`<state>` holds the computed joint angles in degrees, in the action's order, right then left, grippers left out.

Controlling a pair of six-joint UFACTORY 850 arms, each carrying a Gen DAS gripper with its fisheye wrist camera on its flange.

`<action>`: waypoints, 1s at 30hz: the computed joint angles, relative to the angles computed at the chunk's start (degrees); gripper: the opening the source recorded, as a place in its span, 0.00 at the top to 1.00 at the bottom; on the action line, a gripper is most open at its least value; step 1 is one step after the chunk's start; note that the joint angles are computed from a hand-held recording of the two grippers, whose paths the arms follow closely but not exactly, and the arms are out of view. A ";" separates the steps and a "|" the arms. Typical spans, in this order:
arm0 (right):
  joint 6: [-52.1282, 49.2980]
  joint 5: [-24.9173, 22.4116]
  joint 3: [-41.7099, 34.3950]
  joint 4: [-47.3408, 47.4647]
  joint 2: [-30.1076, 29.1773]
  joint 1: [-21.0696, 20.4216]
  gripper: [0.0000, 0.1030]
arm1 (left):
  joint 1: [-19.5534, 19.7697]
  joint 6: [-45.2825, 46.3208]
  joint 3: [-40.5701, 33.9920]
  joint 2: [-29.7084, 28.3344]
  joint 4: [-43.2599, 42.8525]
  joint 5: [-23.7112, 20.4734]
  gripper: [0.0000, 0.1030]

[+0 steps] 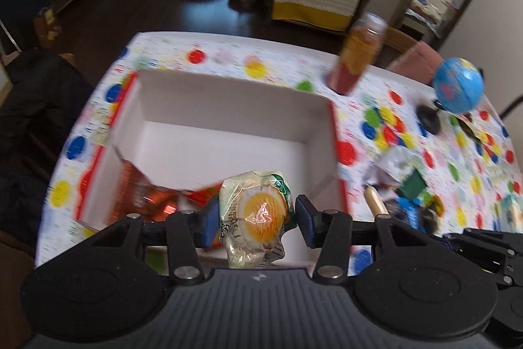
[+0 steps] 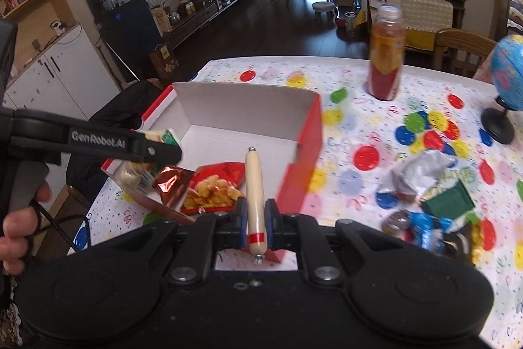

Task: Organize snacks
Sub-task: 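Lower both snacks into the box and open both tools to release them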

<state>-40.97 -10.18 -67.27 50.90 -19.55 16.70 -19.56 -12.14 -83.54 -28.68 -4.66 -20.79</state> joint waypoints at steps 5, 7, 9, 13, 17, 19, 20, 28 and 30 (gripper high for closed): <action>19.90 -0.12 -5.11 -18.94 -4.52 2.38 0.91 | 2.81 1.02 -2.65 -2.30 1.49 -1.50 0.54; 26.50 -0.52 -7.18 -25.10 -6.41 2.97 0.91 | 3.71 2.31 -4.21 -3.65 1.20 -2.14 0.54; 34.70 -1.42 -9.51 -33.20 -8.38 3.61 0.91 | 4.53 4.97 -6.09 -5.35 -0.49 -3.09 0.53; 46.87 -3.52 -13.45 -45.52 -11.75 4.67 0.91 | 5.37 6.67 -10.45 -9.19 -0.16 -5.40 0.53; 52.93 -5.75 -16.96 -51.58 -14.79 5.32 0.91 | 5.50 8.13 -14.93 -13.03 0.87 -7.65 0.53; 54.54 -7.07 -18.69 -53.33 -16.36 5.44 0.91 | 5.57 9.51 -17.45 -15.08 0.46 -9.45 0.53; 54.90 -7.73 -19.44 -53.83 -17.07 5.51 0.91 | 5.54 9.49 -18.79 -16.18 0.78 -10.58 0.53; 57.25 -11.18 -22.93 -55.77 -20.52 5.81 0.88 | 5.14 8.72 -27.06 -22.89 3.63 -18.03 0.53; 57.95 -11.34 -22.82 -56.09 -20.56 5.81 0.84 | 5.19 9.04 -28.70 -24.15 3.46 -19.97 0.52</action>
